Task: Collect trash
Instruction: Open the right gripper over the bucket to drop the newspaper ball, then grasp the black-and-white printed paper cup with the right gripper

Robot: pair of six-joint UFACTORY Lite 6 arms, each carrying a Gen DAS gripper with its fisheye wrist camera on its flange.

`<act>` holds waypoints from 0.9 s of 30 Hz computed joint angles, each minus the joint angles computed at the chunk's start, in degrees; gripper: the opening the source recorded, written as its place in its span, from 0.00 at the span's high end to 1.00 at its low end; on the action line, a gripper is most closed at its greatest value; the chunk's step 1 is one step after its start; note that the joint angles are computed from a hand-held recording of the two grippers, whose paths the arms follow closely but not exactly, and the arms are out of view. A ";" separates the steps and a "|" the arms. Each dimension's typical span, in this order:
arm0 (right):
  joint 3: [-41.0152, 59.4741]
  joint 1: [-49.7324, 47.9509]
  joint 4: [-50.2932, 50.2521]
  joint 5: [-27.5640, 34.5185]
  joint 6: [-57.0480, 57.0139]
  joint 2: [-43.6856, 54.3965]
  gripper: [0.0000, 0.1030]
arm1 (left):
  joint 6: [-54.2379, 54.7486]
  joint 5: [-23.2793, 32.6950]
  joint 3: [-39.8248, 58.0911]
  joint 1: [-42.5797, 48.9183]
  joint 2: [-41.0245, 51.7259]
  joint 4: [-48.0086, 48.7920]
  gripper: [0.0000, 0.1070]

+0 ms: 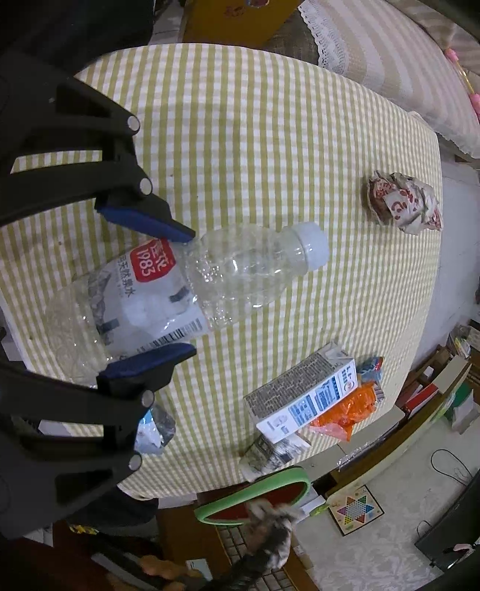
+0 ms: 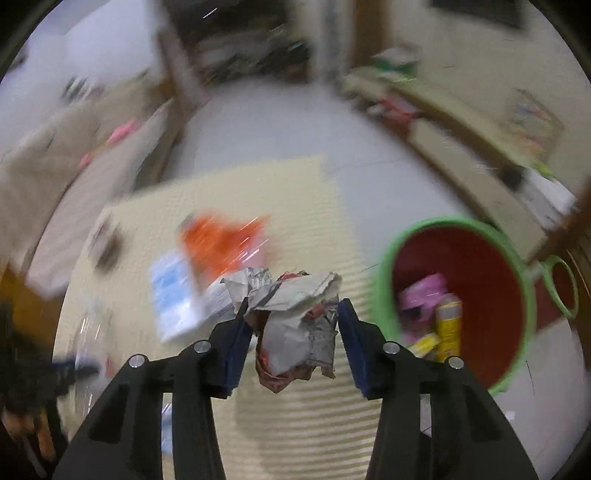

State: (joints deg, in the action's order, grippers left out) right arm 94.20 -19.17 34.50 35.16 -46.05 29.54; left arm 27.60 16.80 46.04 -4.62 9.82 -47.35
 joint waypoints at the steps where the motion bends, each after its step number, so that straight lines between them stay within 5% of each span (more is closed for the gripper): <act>1: 4.60 -1.66 -1.67 1.28 3.34 2.80 0.54 | 0.80 0.11 -0.19 0.09 -0.27 -1.24 0.49; 4: 18.76 -5.15 -7.51 3.76 10.85 11.99 0.51 | 3.16 -0.24 -1.24 0.21 -1.26 -4.99 0.44; 8: 27.06 -5.67 -14.79 1.82 15.50 17.44 0.31 | 2.35 -0.91 -1.04 -0.23 -0.74 -6.57 0.33; 11: 27.61 -4.67 -15.25 1.83 13.14 17.61 0.29 | -0.24 -1.31 0.53 -1.21 1.09 -5.09 0.31; 15: 17.23 -0.48 -18.92 -6.89 7.62 12.48 0.20 | -2.94 -1.44 1.72 -2.04 2.50 -3.37 0.27; 19: 13.64 1.85 -11.03 0.55 -4.22 10.29 0.20 | -2.15 -1.20 0.94 -2.02 1.02 -4.75 0.27; 27: 19.07 10.90 -16.65 12.18 -6.95 17.50 0.20 | 1.29 -0.32 -0.15 -0.18 -0.30 -9.28 0.25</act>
